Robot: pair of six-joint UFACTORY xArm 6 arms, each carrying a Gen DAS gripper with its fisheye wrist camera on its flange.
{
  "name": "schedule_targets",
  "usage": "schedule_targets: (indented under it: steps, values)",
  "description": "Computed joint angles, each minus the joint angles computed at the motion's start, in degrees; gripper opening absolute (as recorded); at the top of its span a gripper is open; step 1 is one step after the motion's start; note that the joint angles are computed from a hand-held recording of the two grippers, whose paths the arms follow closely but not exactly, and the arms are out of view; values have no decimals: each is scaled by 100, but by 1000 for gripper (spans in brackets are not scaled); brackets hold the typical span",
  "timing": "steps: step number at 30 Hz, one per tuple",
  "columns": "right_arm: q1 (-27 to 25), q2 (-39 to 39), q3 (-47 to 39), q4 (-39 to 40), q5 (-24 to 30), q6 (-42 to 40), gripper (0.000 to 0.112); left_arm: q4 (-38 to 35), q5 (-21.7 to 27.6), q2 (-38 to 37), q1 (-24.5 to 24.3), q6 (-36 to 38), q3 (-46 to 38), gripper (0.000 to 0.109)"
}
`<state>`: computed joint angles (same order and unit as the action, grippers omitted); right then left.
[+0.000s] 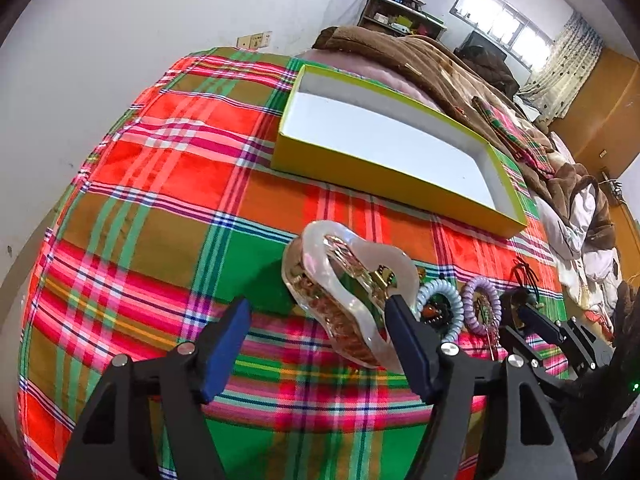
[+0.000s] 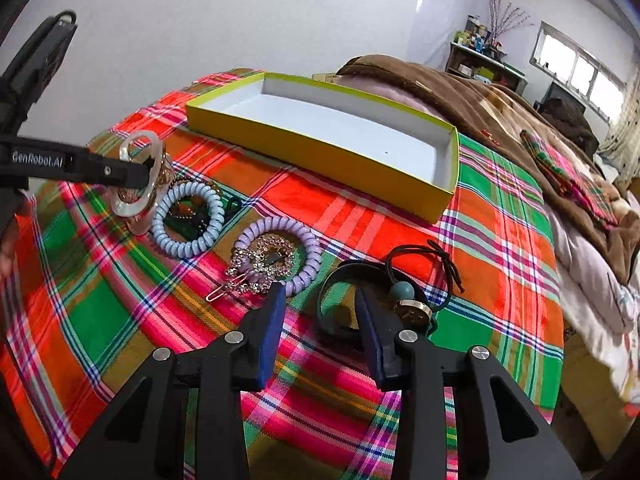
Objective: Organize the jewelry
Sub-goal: 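Grasp the clear claw clip with the left tool while the right tool grasps the black band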
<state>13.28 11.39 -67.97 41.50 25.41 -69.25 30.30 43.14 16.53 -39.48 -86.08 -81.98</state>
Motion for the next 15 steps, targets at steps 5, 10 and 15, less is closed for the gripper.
schedule_targets:
  steps: [5, 10, 15]
  values:
    - [8, 8, -18, 203, -65, -113, 10, 15, 272, 9, -35, 143, -108, 52]
    - [-29, -28, -27, 448, 57, -255, 4, -188, 497, 124, -36, 413, -244, 31]
    - [-95, -18, -101, 621, 248, -240, 4, -96, 441, 149, -78, 482, -276, 17]
